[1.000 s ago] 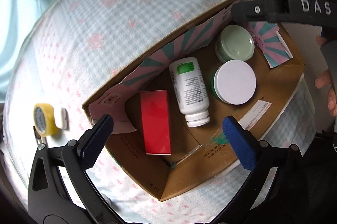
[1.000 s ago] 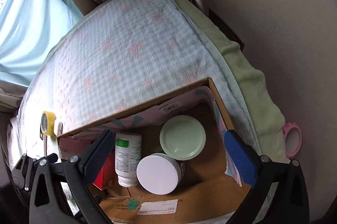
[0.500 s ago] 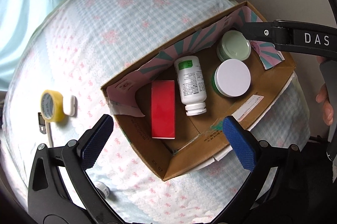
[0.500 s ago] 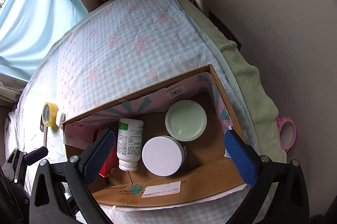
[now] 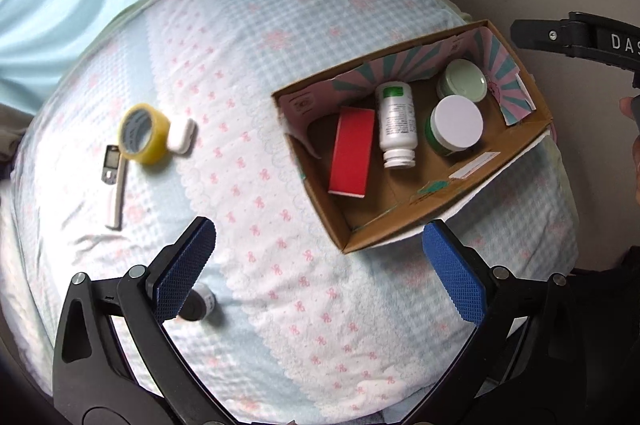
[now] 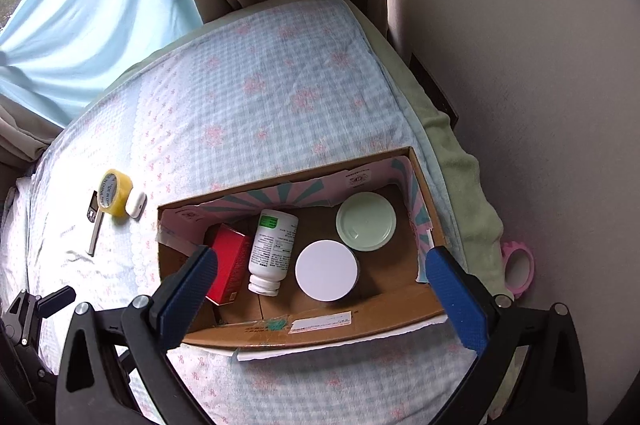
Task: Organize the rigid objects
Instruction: 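Move both tools toward the small black jar on the bed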
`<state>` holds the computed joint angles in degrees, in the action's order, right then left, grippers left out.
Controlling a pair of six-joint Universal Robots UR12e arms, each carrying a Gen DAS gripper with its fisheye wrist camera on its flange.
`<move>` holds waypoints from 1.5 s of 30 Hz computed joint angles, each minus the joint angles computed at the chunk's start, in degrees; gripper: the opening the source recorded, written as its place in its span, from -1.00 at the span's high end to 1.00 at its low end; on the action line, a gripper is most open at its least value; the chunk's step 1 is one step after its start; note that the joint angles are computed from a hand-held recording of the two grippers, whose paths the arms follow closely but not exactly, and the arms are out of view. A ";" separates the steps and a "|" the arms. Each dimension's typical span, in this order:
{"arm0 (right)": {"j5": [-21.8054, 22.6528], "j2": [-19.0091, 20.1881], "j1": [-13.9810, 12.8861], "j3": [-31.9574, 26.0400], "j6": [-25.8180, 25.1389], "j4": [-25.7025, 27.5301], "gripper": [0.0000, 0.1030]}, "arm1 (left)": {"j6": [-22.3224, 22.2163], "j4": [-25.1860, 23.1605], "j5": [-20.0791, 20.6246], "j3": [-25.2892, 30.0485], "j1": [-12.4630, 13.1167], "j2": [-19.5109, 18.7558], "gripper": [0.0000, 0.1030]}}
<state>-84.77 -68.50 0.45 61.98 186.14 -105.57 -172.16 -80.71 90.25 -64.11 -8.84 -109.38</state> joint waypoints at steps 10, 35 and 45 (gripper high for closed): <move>-0.41 -1.65 3.92 -1.51 -5.24 -2.82 -1.00 | -6.09 7.22 6.57 -10.99 5.30 10.22 -0.99; 7.99 11.37 14.32 -12.42 -25.72 -1.70 -1.00 | -20.74 21.87 8.03 -32.16 12.84 17.85 -1.00; 9.36 21.70 17.14 -21.30 -34.64 -0.31 -1.00 | -27.19 27.03 6.39 -35.64 11.64 13.25 -0.99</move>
<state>-75.41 -46.80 17.59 40.68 151.50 -105.88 -199.35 -53.68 96.64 -99.75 2.80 -96.12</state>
